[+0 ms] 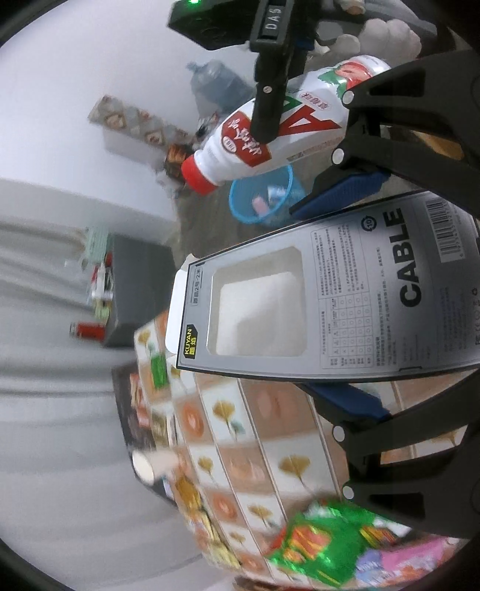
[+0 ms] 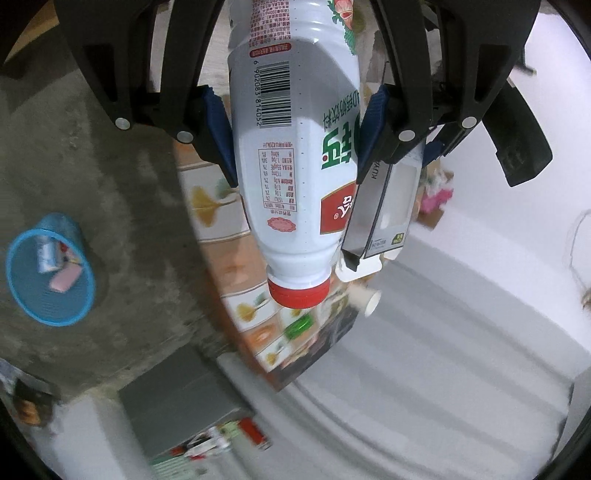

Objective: Collect trash
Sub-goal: 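Carry the CABLE box and AD bottle to the wastebasket and release both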

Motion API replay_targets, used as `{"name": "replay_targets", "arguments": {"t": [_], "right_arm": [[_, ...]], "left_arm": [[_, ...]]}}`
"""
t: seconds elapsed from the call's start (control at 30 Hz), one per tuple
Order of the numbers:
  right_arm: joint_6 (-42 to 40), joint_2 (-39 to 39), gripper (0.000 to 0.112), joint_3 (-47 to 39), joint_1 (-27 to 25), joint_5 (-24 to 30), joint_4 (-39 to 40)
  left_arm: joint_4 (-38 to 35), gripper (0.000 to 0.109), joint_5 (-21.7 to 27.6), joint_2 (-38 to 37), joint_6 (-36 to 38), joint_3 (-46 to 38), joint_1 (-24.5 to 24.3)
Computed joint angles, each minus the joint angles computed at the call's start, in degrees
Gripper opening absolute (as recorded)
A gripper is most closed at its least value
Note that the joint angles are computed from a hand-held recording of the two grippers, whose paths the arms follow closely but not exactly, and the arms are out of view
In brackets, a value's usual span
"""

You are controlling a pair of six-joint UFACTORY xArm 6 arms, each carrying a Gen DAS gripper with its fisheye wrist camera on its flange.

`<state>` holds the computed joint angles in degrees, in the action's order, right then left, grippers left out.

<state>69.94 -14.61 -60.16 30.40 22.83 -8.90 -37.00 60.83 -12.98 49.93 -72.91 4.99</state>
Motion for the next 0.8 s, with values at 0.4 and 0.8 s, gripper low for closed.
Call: {"name": "replay_targets", "arguments": {"t": [0.4, 0.8], "right_arm": [[6.67, -21.58, 0.059, 28.44, -15.30, -5.76, 5.67], [-53.70, 1.05, 0.074, 20.61, -32.56, -9.98, 73.37]], "left_arm": [[4.47, 0.078, 7.22, 18.40, -9.34, -17.82, -19.15], [8.85, 0.085, 19.85, 61.31, -32.62, -68.62, -34.48]]}}
